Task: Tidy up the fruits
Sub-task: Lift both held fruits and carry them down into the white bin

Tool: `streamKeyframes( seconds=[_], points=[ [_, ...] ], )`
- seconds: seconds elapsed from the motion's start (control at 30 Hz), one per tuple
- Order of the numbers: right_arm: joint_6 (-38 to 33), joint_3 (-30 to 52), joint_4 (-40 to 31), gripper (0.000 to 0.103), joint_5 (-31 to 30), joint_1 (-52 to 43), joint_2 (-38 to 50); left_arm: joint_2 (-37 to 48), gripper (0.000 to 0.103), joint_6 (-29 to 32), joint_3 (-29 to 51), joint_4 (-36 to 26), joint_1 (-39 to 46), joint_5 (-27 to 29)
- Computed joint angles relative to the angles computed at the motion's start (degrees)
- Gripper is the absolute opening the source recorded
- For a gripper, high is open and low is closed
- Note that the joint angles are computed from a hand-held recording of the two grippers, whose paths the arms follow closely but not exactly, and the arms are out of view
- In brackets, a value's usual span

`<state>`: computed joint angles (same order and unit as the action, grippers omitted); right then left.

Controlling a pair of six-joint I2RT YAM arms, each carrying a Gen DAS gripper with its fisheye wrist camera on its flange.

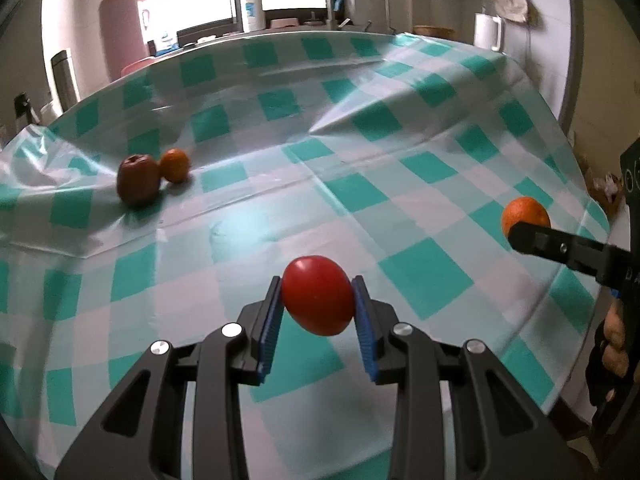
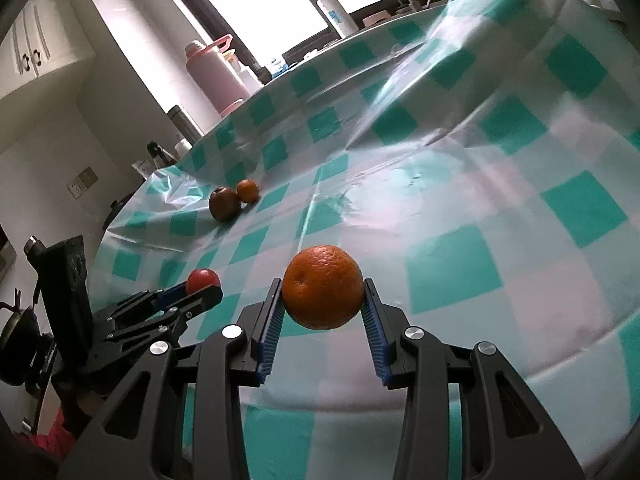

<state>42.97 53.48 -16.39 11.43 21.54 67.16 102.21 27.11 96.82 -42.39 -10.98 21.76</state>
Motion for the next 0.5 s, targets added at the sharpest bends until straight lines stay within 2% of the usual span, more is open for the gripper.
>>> streamKeyframes(
  seconds=[0.3, 0.5],
  points=[
    [1.6, -8.2, -3.7, 0.040, 3.7, -1.1, -12.5, -4.6, 0.034, 2.0, -4.9, -0.3, -5.8, -1.0],
    [4.1, -14.3, -10.1, 0.040, 6.7, -2.4, -25.1, -9.0, 0.034, 3.8, -9.6, 0.2, -12.7, -2.9]
  ],
)
